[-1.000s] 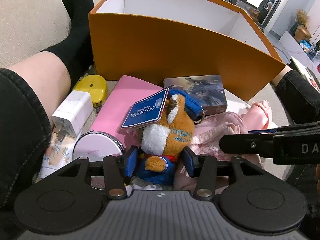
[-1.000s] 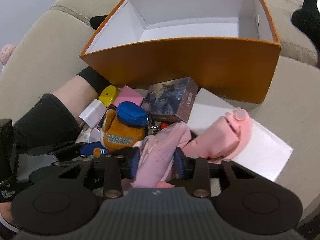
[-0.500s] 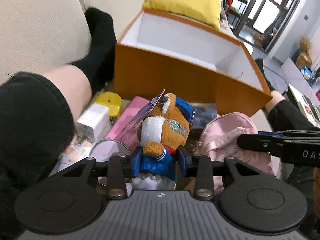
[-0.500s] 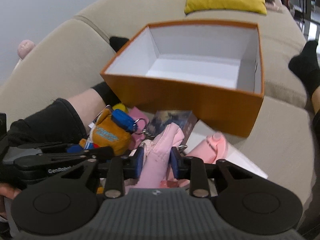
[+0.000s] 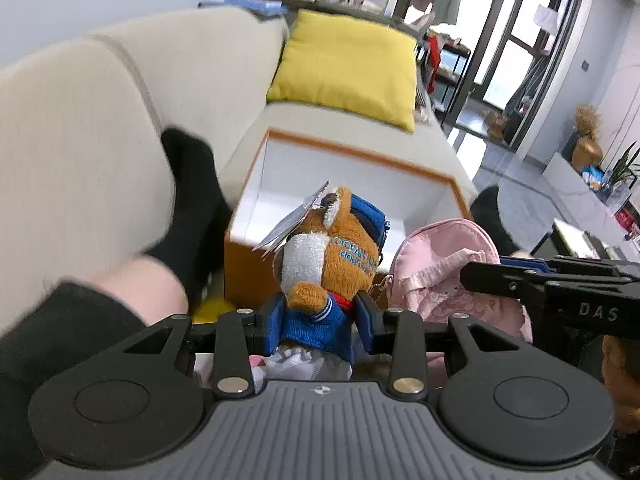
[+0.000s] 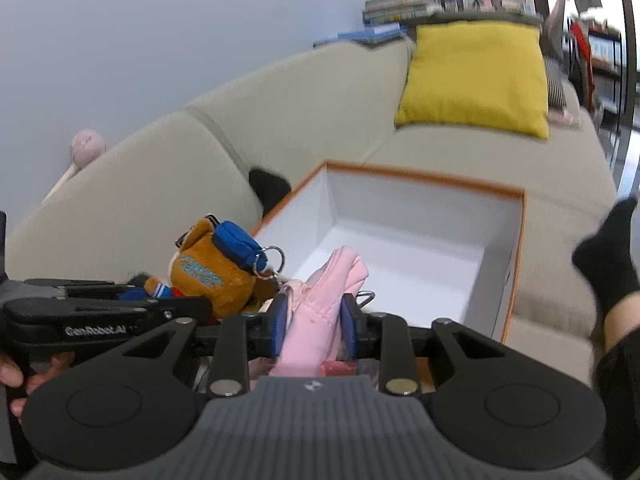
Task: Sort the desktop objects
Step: 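Lift the plush bear with the left gripper while the right gripper lifts the pink backpack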
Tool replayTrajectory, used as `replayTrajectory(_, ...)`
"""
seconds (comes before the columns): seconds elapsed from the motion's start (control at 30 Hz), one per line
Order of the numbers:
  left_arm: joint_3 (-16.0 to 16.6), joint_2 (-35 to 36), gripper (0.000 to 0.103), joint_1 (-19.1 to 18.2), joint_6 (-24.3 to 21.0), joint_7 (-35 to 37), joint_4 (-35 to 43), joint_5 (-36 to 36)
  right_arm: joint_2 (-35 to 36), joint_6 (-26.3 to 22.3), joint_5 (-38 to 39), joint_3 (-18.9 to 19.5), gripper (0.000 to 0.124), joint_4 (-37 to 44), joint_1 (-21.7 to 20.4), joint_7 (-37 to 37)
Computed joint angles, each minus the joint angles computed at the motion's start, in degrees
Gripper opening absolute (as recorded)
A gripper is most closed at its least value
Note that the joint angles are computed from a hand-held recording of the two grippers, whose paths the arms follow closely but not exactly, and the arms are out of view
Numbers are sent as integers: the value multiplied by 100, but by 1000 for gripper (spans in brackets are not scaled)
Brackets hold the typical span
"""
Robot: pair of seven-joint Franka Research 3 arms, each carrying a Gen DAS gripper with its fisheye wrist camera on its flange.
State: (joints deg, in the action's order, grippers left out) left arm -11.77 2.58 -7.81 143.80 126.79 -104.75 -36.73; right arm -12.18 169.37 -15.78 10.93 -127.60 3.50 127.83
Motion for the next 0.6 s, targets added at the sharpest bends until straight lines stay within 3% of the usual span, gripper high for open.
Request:
replayTrajectory(0.2,-98,413,42,24,47,-110,722,77,251,30,-1477,320,30,518,-595,975)
replayTrajectory(0.47,-409,1227,42,69,-150,-417,2006,586,716,-37,-2762,-32,30,1178,-506,1903)
replayTrajectory(0.6,-541,1823,42,40,-443,-688,2893,945,958,-141,-2873,-332,30,1433,-292,1911)
